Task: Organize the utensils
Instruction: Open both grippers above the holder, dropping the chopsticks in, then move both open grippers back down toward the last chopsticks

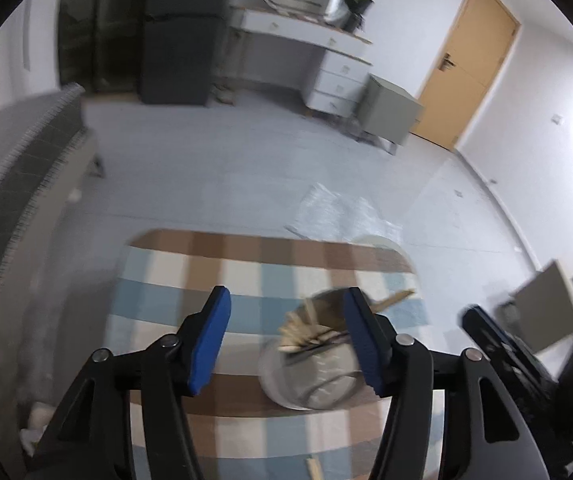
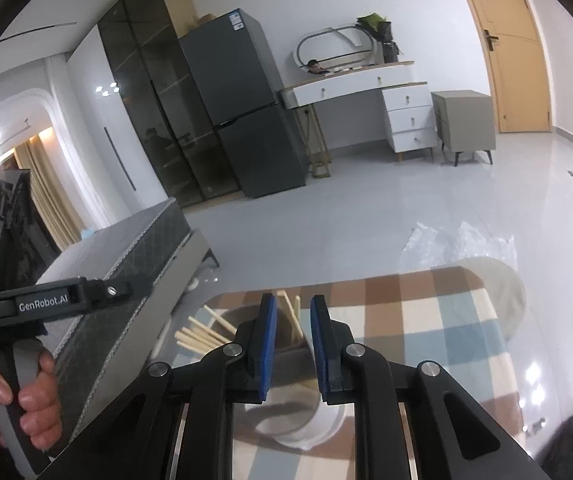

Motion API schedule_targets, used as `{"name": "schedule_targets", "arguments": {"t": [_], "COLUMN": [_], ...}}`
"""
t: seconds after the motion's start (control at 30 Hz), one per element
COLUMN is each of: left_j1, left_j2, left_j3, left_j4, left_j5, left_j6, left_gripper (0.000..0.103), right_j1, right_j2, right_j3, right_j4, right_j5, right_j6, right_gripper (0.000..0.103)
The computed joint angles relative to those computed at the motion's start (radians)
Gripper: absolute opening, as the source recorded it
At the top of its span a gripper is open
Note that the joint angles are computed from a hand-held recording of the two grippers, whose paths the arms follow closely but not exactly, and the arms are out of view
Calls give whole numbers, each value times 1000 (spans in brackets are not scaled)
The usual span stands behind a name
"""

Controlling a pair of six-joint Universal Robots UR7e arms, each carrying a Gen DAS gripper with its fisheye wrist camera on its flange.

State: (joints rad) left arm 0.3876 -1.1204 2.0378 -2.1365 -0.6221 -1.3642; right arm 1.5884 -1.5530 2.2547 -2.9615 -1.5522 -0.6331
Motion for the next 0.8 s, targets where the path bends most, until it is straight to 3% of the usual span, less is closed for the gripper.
{"name": "schedule_targets", "arguments": {"t": [0.13, 0.3, 0.5, 0.73, 0.8], "left_j1": [-52, -116, -194, -253, -265], "left_j2": [-21, -24, 6, 11, 10], "left_j3": [16, 15, -39, -26, -19], "left_j4": [78, 217, 593, 656, 654], "left_j5": [31, 61, 111, 92, 93], "left_j6": [-86, -201, -515, -543, -551], "left_gripper": [64, 71, 82, 83, 89], "right_j1": [-12, -26, -55, -99, -114], "right_j2": [-63, -159, -273, -391, -426], "right_j3": [34, 79, 139, 200, 221], "right_j4": [13, 37, 56, 100, 103], "right_j5": [8, 35, 75, 111, 128], "right_j6": [4, -20, -47, -91, -110], "right_gripper": [18, 29, 50, 59, 68]}}
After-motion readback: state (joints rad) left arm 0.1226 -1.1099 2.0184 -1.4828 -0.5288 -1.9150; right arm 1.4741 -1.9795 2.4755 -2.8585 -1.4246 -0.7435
